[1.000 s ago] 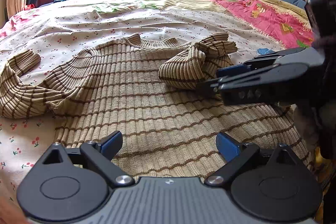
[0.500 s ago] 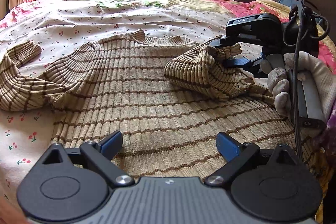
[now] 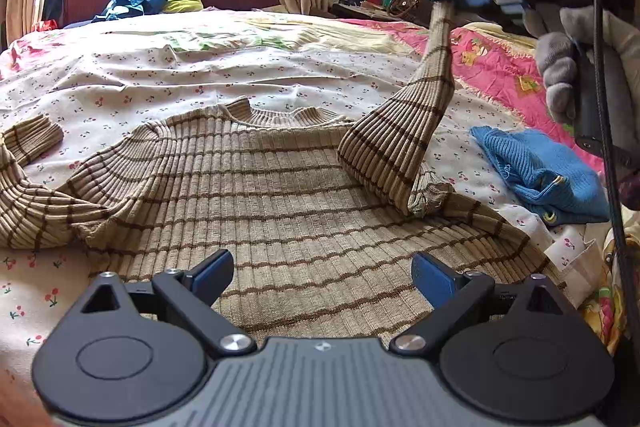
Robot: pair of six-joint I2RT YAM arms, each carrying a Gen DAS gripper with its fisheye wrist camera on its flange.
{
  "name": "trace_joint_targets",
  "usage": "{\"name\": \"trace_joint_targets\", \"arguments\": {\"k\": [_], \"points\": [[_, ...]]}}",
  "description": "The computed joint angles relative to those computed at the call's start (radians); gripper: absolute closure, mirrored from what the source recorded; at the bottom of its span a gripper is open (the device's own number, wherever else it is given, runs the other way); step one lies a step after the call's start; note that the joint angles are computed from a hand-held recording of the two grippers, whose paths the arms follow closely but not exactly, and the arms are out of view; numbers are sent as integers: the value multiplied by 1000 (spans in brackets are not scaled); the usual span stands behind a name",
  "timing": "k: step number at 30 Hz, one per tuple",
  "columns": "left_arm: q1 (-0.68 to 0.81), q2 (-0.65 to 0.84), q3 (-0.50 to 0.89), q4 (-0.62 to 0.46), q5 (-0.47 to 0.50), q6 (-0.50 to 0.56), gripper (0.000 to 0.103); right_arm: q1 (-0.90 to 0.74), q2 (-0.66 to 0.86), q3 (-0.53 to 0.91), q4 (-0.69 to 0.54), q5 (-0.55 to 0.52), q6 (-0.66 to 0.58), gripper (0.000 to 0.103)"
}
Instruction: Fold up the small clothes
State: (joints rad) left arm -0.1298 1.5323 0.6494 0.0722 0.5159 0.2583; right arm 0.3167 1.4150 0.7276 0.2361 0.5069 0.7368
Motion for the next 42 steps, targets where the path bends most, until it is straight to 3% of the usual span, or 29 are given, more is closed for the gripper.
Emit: {"name": "trace_joint_targets", "arguments": {"k": [2,6,8,10,14,19,22,26,32,33,35,37,40,42], "points": [[11,-7,-7,6,6,6,0,58,59,91,-27,-22,-114,91],[44,-3,-8,6,17,9,0,142,322,374,-229,-298,-299,88],[59,7,-5,10,21,10,0,174,435,473,-321,-366,-333,88],[71,24,8,5,35,7,0,191,454,465,-326,-385,-333,88],[83,57,33,-17,63,4,0,172,321,322,-327,-328,-252,84],[70,53,22,-6,46,5,0,158,203,184,-471,-85,-243,78],[50,57,18,-3,21,14,0,164,136,89,-496,-70,-237,78],[23,53,1,18,-15,22,0,229,117,22,-459,-50,-306,59],[-23,30,-24,48,-91,27,0,260,329,87,-321,120,-453,64],[-30,25,-23,49,-97,23,0,247,335,87,-294,123,-437,66],[-38,18,-18,52,-92,13,0,207,280,44,-263,107,-337,86],[-58,21,-7,60,-87,9,0,159,181,-30,-261,103,-229,86],[-99,46,10,87,-100,7,0,83,74,-106,-352,98,-89,88],[-123,76,23,94,-124,11,0,22,35,-141,-401,26,-59,82]]}}
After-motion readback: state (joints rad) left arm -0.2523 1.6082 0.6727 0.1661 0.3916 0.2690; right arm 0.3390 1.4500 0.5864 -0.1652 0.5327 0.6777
